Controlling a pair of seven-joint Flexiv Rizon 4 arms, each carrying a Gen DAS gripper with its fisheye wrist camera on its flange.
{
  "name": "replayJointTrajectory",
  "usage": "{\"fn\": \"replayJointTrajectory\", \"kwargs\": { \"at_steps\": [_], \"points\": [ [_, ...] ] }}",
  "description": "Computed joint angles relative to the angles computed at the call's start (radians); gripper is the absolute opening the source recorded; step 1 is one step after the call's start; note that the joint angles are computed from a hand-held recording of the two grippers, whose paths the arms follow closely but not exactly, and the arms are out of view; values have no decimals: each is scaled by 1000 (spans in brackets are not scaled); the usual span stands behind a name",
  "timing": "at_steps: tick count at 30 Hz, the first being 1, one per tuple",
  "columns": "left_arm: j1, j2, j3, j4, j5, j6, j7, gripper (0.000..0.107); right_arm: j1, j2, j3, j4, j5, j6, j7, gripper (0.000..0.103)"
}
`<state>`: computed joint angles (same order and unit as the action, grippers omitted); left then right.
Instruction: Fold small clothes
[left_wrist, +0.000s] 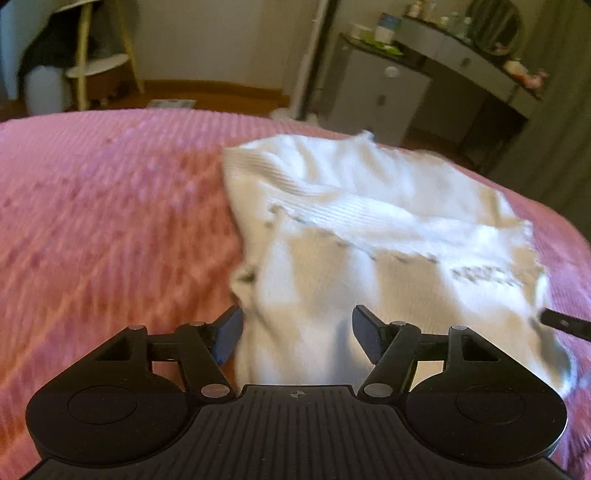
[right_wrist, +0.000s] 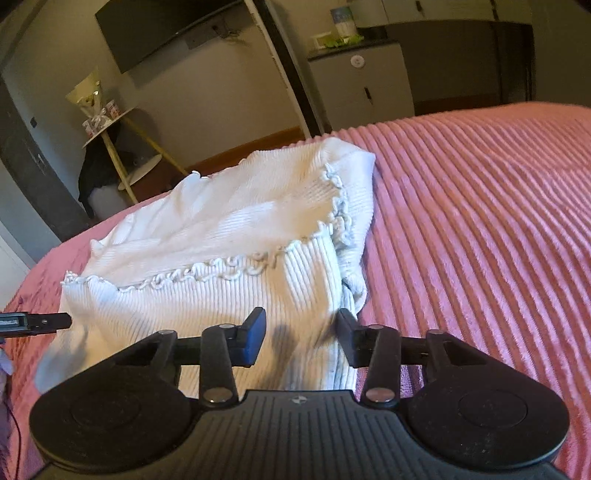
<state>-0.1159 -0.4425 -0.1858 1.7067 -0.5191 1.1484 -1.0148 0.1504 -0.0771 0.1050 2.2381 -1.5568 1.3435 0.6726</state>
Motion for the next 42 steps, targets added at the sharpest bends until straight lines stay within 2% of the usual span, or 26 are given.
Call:
{"fn": "replayJointTrajectory", "kwargs": {
  "at_steps": [1, 3, 5, 6, 8, 10, 13, 17, 19, 21, 22, 24, 25, 28, 30, 33, 38, 42],
  "points": [
    [-7, -10, 9, -12, 7, 4, -23, 71, -4, -1, -4, -1, -12, 10, 17, 30],
    [3, -20, 0, -33, -11, -31, -43, 66, -14, -2, -10, -4, -61, 25, 67, 7],
    [10, -20, -13, -33, -29, -39, -31, 50, -16, -2, -5, -3, -69, 15, 67, 7],
    [1, -22, -4, -34, -13, -25, -31, 46, -13, 1, -1, -3, -65, 3, 53, 7],
    [-10, -18, 9, -28, 21, -4, -22, 26, -13, 7, 1, -5, -83, -1, 51, 7],
    [0, -8, -2, -11, 20, 18, 8, 14, -7, 7, 7, -5, -50, -16, 13, 8],
    [23, 10, -35, 16, -35, 43, 55, 14, -3, -8, 3, -8, -11, -19, -6, 9],
    [55, 35, -94, 55, -142, 86, 172, 13, -5, -30, -8, -25, -37, -8, 29, 11],
    [49, 32, -89, 46, -156, 72, 197, 13, -12, -39, -14, -35, -64, 4, 59, 13],
    [24, 15, -56, 20, -127, 44, 169, 20, -15, -48, -15, -43, -64, 9, 66, 13],
    [3, 2, -26, -1, -88, 36, 131, 27, -16, -52, -15, -46, -62, 13, 68, 13],
    [-30, -16, 19, -19, -28, 63, 48, 30, -13, -52, -13, -48, -59, 8, 61, 13],
    [-32, -19, 25, -23, -22, 66, 10, 33, -14, -51, -12, -47, -62, 10, 56, 13],
    [21, -10, -34, -1, -91, 63, 22, 45, -13, -39, -9, -41, -75, 0, 36, 10],
    [27, -10, -37, -3, -87, 45, 39, 45, -11, -37, -7, -36, -61, -6, 15, 10],
    [10, -17, -16, -16, -46, 33, 33, 44, -14, -40, -9, -34, -75, -5, 45, 12],
    [-29, -45, 41, -74, 63, -31, -54, 35, -24, -49, -12, -42, -110, 12, 101, 14],
    [-34, -52, 50, -90, 109, -47, -91, 34, -33, -65, -15, -55, -119, 27, 110, 15]
  ]
}}
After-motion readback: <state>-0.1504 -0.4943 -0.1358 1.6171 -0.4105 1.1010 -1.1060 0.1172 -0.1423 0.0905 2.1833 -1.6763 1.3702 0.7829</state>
